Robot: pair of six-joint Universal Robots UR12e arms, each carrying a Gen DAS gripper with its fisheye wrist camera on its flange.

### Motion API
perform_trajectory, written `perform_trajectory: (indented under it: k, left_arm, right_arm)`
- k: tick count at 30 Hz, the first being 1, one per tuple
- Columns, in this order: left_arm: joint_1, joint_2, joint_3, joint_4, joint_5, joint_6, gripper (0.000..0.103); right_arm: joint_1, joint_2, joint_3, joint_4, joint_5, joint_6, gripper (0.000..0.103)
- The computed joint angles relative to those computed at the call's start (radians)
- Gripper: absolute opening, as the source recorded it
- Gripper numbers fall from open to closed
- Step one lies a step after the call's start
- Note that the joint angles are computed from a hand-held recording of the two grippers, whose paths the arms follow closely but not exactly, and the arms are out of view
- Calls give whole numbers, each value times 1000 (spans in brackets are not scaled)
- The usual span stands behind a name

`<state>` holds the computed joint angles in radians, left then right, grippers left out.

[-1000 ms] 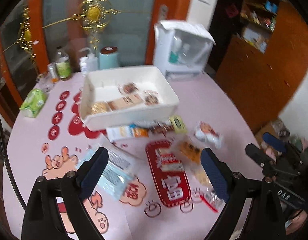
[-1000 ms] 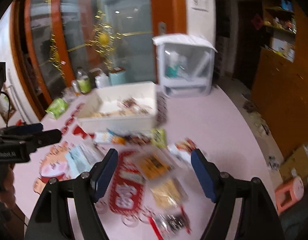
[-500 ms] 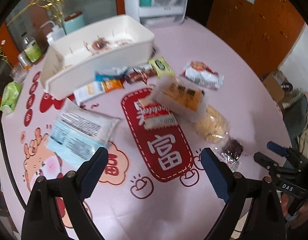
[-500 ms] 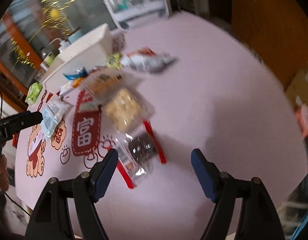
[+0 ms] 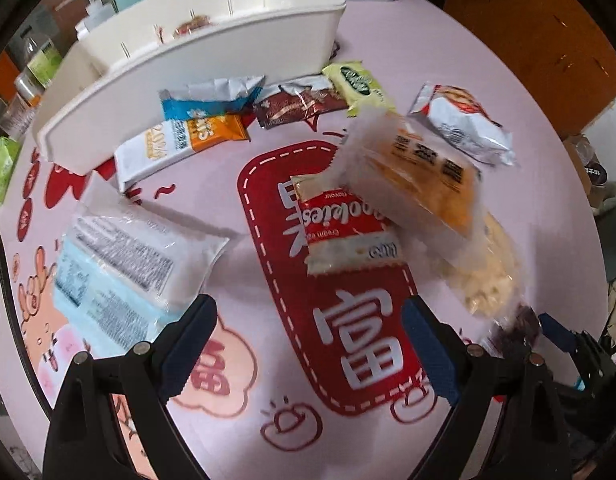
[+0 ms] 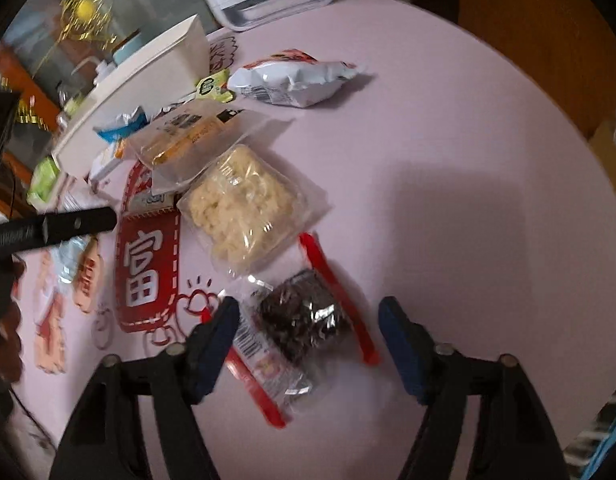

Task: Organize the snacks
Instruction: 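Grasp the red Cookies pack with left tool while right tool grasps dark snack bag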

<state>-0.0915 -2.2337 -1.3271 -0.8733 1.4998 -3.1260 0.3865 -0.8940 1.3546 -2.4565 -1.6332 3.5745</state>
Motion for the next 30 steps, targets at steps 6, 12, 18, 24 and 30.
perform_trajectory:
  k: [6, 12, 18, 24, 30]
  left_arm:
    - [-5, -55, 75, -58, -3, -2, 93]
    - [-16, -108, 151, -106, 6, -21, 93]
    - [-33, -149, 197, -99, 63, -32, 96]
    - [-41, -169, 235, -101, 72, -68, 82]
    - [-50, -159, 238, -108, 85, -78, 47]
  right_arm:
    - [7, 12, -19, 7, -21, -60, 50]
    - [8, 11, -14, -3, -22, -60, 50]
    - [9, 9, -11, -10, -23, -58, 50]
    - [8, 9, -9, -16, -23, -60, 50]
    - [9, 6, -6, -15, -23, -61, 49]
